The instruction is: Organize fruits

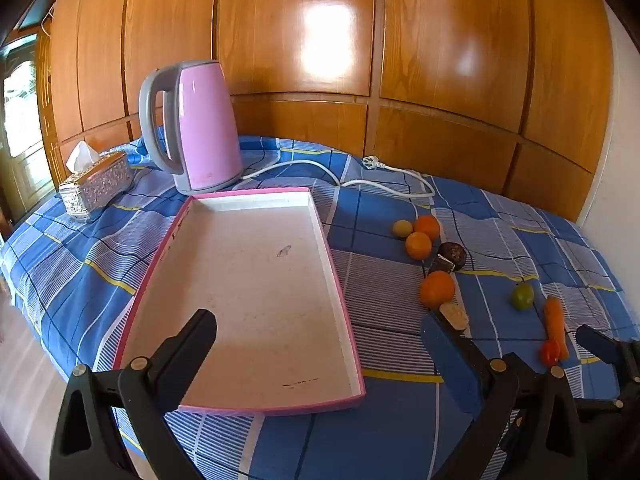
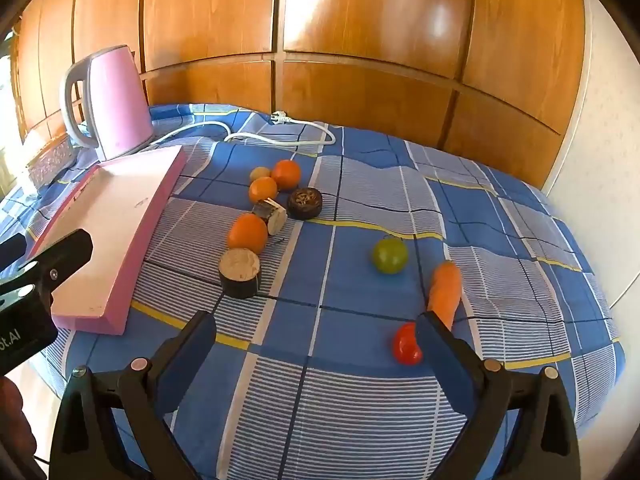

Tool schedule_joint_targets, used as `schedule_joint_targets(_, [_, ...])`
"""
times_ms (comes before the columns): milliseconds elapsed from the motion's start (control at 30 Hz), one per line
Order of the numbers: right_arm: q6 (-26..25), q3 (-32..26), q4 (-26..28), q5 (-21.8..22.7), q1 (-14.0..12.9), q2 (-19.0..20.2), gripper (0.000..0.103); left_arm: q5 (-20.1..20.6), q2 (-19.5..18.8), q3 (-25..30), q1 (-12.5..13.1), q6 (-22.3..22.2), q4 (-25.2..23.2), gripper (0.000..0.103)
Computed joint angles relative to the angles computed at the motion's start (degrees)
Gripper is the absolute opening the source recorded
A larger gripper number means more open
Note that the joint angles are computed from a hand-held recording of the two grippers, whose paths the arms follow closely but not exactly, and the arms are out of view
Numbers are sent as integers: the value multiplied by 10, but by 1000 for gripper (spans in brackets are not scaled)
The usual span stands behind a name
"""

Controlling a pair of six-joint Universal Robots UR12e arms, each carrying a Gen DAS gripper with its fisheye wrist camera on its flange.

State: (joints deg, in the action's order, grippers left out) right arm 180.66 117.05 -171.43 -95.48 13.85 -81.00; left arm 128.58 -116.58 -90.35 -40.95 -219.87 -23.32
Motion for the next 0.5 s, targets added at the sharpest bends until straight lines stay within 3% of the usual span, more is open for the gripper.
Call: schedule_joint_targets(500, [-4, -2, 9, 6, -1, -2, 100, 1, -2, 4, -2, 0, -4, 102])
